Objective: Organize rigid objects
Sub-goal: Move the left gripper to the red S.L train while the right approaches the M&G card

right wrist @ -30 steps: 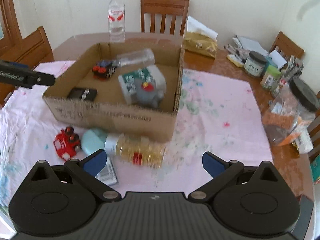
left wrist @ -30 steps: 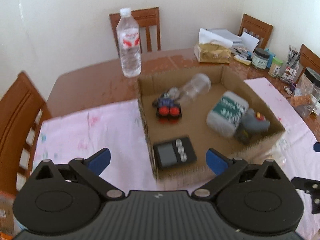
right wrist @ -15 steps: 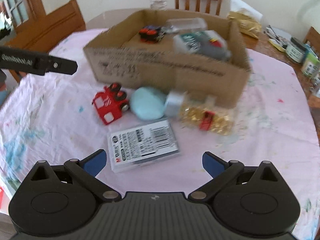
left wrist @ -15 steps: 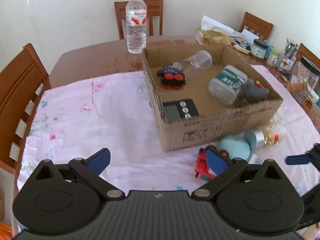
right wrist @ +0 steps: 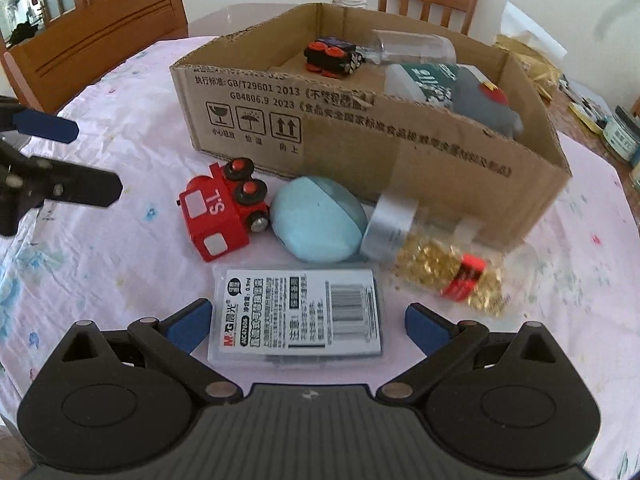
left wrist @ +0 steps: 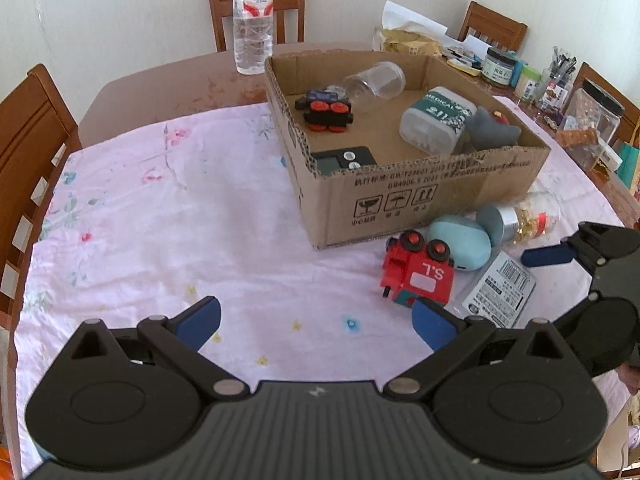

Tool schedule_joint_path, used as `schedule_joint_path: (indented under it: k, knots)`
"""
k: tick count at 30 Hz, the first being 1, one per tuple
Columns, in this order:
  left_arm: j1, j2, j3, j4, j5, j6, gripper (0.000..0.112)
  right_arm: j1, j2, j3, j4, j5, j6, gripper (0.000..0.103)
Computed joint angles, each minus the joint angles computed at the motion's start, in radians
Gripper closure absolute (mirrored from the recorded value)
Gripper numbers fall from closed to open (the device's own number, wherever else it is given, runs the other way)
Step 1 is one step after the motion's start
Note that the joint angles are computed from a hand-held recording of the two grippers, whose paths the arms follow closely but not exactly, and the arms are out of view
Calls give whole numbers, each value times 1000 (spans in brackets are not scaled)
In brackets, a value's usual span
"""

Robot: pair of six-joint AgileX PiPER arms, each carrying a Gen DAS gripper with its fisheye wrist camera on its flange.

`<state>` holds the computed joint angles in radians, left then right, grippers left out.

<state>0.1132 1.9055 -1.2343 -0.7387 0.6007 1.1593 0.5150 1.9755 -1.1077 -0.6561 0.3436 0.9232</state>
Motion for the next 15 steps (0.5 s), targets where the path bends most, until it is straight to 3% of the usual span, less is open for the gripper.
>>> schedule_joint_path:
  k: [3,6,15]
  knots:
    - [-3,5,-5,12,3,-15,11,4,9,-16,3,4,-13,0]
    - [-10,7,-7,12,1,-16,11,13,2,-11,-25,3,29,10]
    - [-65,33,12,-1,-3,20,11,24,-81,99,-110,60,223,10]
